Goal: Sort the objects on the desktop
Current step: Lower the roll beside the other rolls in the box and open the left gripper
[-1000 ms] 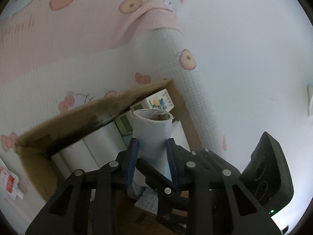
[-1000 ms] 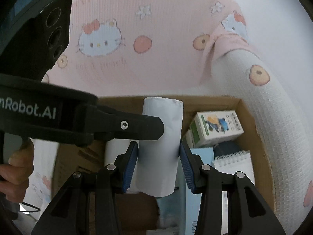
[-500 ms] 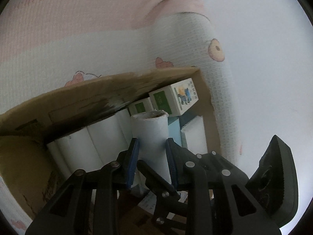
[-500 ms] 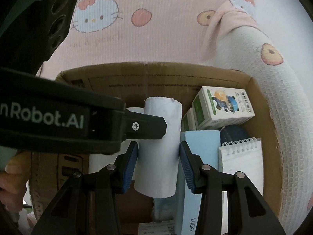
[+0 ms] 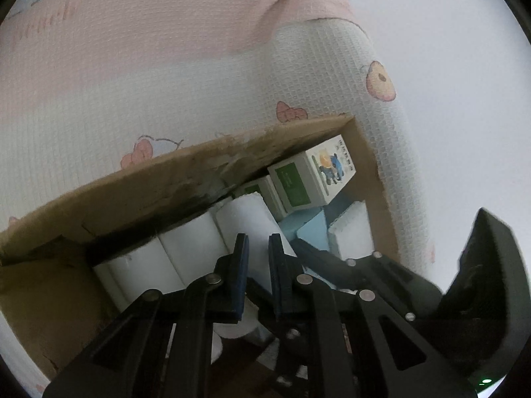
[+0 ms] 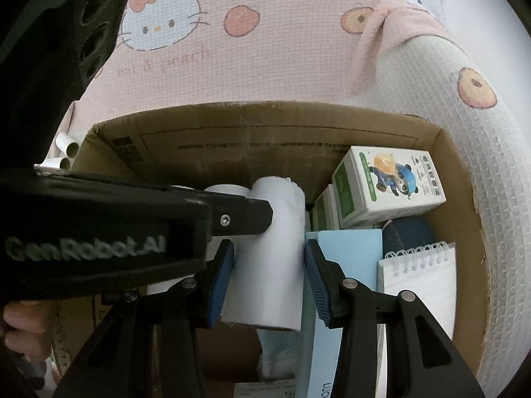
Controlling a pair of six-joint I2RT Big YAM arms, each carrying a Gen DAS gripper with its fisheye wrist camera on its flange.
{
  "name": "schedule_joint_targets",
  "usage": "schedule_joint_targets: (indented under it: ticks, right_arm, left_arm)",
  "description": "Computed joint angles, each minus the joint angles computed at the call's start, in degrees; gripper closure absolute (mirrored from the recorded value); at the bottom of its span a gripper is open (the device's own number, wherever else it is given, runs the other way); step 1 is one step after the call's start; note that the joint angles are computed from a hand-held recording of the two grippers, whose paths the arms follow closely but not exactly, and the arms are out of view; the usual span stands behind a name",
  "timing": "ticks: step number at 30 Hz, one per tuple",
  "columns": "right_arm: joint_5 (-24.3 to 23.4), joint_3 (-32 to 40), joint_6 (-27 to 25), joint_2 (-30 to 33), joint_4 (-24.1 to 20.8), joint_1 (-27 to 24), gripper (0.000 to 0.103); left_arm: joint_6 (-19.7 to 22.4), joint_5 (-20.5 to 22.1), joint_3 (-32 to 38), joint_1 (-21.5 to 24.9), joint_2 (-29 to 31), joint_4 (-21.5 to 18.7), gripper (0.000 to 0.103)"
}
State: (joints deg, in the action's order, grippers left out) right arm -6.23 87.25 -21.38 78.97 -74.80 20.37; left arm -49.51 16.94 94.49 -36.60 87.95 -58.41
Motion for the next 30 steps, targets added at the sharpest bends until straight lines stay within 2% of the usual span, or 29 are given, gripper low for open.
schedule_joint_targets:
  ticks: [2,5,10,13,18,20,22,26,30]
  right_arm:
    - [-2.1,0.4,0.5,0.0,0.6,-0.6,0.061]
    - [-5.0,2.5,1.7,1.0,-1.9,-1.5,0.061]
    - [-2.3,3.6,1.5,0.8,-4.2,-1.6,0.062]
    - [-2.8,3.9,0.7,0.5,-5.6,-2.3,0.084]
    - [-2.1,4.1,0.0,1.2,-6.2,-2.7,0.084]
    - [-1.2,2.6,0.1,0.1,-5.5,-2.3,0.084]
    - [-1.2,2.6,0.1,0.6,-5.6,-1.7,0.084]
    - [2.5,1.7,0.1,1.2,-3.8,-0.3,0.084]
    - [1.4,1.9,0.8,1.7,-3.6,0.0,0.084]
  left_arm:
    - [0.5,-0.1,0.5,-0.1,0.4,-0.7,0.09]
    - [1.0,-0.1,0.6,-0.1,0.4,-1.4,0.09]
    - [1.0,0.5,-0.2,0.0,-0.2,0.3,0.09]
    - [1.2,1.3,-1.2,0.3,-0.9,1.7,0.09]
    - [0.6,3.2,-3.2,0.5,-2.6,5.5,0.089]
    - [0.7,3.8,-3.2,0.4,-2.6,5.9,0.086]
    - [1.8,4.5,-2.2,0.2,-1.9,4.8,0.079]
    - [5.1,2.1,0.1,-0.9,-0.4,0.4,0.079]
    - [5.6,0.2,2.5,-1.1,1.3,-4.3,0.079]
